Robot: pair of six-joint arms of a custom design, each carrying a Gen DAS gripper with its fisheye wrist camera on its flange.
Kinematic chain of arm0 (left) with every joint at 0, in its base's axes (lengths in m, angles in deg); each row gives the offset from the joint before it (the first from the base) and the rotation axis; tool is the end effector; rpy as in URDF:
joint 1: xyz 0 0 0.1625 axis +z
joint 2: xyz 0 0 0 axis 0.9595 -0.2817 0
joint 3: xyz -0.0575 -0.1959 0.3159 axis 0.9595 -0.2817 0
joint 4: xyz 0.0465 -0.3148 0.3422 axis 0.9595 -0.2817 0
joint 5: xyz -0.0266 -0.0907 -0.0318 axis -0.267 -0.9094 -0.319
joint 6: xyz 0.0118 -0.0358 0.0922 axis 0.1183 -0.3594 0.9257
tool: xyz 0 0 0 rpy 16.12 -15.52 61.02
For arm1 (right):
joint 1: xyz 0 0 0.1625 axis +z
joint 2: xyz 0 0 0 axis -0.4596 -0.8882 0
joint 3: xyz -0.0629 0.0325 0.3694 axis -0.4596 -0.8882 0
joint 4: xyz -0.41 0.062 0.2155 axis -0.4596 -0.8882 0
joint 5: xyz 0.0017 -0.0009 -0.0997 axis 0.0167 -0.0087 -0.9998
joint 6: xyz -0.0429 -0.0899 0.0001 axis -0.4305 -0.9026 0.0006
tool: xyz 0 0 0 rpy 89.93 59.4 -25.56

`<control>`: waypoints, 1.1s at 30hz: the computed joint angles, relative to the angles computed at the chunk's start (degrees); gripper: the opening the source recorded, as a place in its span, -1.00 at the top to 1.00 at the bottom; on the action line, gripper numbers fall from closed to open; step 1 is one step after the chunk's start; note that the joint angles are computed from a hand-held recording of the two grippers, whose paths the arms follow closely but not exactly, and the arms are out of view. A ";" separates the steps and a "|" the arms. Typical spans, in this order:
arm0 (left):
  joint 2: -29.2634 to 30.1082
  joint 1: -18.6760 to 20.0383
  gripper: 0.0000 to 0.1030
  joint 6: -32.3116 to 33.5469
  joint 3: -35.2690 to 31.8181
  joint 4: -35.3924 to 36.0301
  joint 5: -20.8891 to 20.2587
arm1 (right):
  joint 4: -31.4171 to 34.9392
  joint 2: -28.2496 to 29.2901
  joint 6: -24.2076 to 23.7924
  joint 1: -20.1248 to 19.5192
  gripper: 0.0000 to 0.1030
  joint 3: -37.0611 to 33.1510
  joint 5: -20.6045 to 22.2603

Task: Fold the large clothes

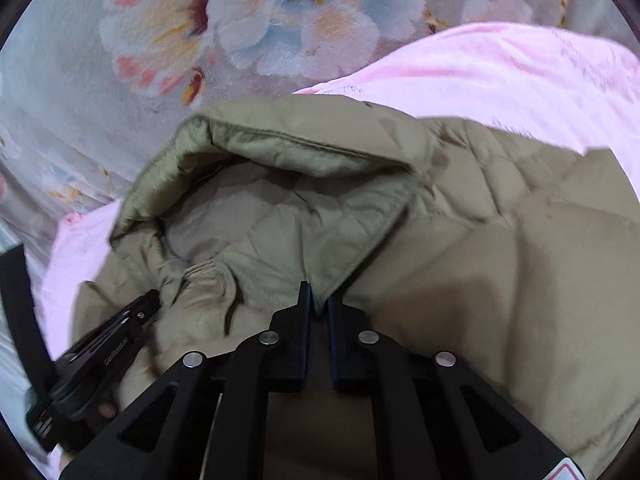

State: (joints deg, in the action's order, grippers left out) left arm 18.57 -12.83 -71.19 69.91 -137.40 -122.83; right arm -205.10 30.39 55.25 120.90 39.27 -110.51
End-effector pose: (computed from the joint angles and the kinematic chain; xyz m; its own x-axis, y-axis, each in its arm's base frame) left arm -0.1958 -0.7677 0.1065 -0.7416 0.1192 -0.6601 0.5064 0.7450 -0.4343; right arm 0.1399 -0.7149 0.1559 -0.9315 0.1425 0.3347 -0.1296 0.7296 -0.6715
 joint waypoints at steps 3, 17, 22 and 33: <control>-4.19 -0.17 0.49 -0.49 2.63 0.62 -1.31 | -2.59 -5.48 0.58 -0.22 0.68 5.16 2.28; 5.09 1.99 0.10 -14.89 -17.69 9.76 -3.57 | 4.55 3.29 -2.48 -0.53 0.67 -11.88 5.43; 5.50 2.46 0.11 -8.66 -15.52 10.02 -0.95 | 3.10 4.03 -10.06 0.79 0.91 -10.24 -3.72; 9.79 0.58 0.11 6.81 -13.14 -4.01 9.37 | 2.97 7.91 -7.55 1.70 0.96 -13.59 -10.44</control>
State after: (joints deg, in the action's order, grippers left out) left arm 28.37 -12.25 -64.38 56.77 -141.41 -113.46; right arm -202.12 38.30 47.71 122.60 25.68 -120.95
